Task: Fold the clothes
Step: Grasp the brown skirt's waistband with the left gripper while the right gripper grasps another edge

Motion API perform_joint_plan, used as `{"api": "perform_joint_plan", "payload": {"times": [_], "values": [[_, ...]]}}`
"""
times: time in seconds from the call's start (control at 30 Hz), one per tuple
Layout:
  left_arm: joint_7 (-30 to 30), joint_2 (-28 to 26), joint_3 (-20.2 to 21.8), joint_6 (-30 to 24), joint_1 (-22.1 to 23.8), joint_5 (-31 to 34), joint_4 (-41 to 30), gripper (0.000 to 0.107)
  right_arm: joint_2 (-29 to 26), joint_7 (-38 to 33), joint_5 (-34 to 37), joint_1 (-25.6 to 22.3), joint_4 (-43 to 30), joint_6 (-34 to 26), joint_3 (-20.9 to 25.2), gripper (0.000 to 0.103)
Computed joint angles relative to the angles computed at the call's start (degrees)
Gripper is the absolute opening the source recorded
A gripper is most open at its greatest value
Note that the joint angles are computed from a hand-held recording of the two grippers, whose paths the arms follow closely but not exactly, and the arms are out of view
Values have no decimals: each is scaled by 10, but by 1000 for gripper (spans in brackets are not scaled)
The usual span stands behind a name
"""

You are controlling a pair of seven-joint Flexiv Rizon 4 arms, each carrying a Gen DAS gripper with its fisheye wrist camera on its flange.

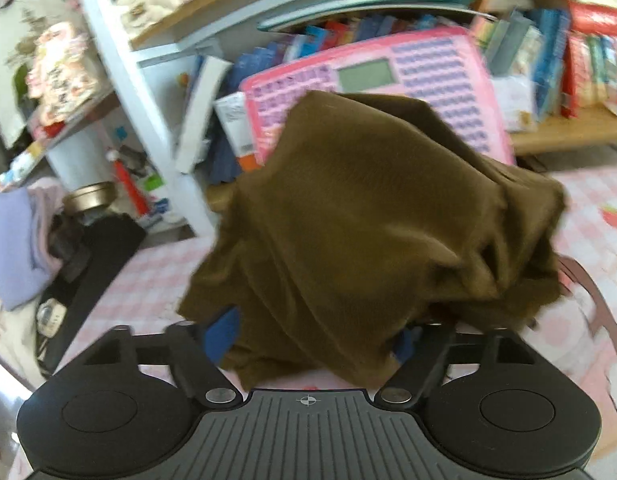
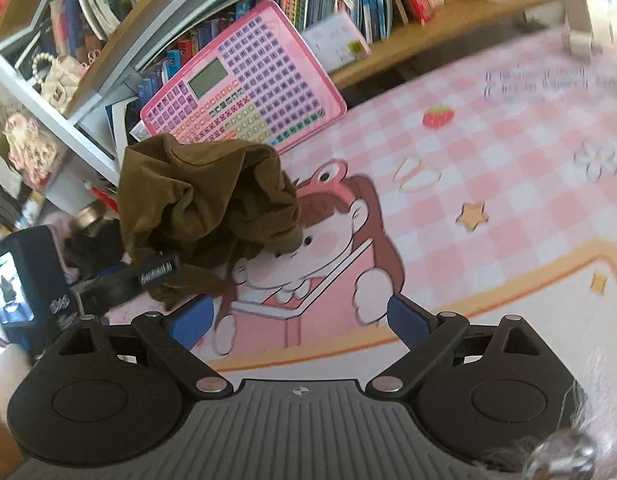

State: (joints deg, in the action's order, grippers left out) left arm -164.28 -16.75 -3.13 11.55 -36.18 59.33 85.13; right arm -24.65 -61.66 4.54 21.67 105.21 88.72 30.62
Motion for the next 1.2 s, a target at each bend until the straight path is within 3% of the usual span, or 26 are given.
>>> {"api": "perform_joint_plan", "payload": {"times": [0.03,0.1,0.13,0.23,0.4,0.5,0.77,0.93,1.03,1.07,1.1,1.17,1.2], "values": [[-8,6,3,0,2,-3,4,28,0,-3,2,-4,-1,-2,6,94],[-21,24,3,4,4,-1,17,8,-3,-12,6,-11,-4,-4,18,94],[-28,33,2,5,6,1,24,5,-5,-18,10,-17,-7,-5,27,94],[-43,66,-13,2,1,23,45,3,-23,-47,32,-48,-25,-13,75,94],[-28,118,-61,19,-5,69,72,3,-98,-98,136,-146,-98,-53,224,94],[-29,136,-87,19,-7,83,79,3,-139,-109,197,-177,-136,-79,282,94],[-37,160,-129,-7,-9,62,100,3,-185,-141,320,-188,-181,-70,328,94],[-48,178,-146,-22,-13,47,118,3,-208,-153,387,-166,-218,-31,321,94],[-41,184,-160,-48,-16,58,123,3,-227,-158,419,-143,-254,-12,311,88],[-38,186,-165,-57,-18,61,124,3,-231,-159,426,-138,-264,-15,310,72],[-35,186,-166,-66,-17,57,124,3,-232,-157,431,-135,-272,-25,308,50],[-40,192,-170,-88,-18,52,126,3,-260,-212,460,-157,-294,-34,357,37],[-44,195,-173,-100,-18,50,127,3,-280,-256,479,-171,-304,-30,392,37]]}}
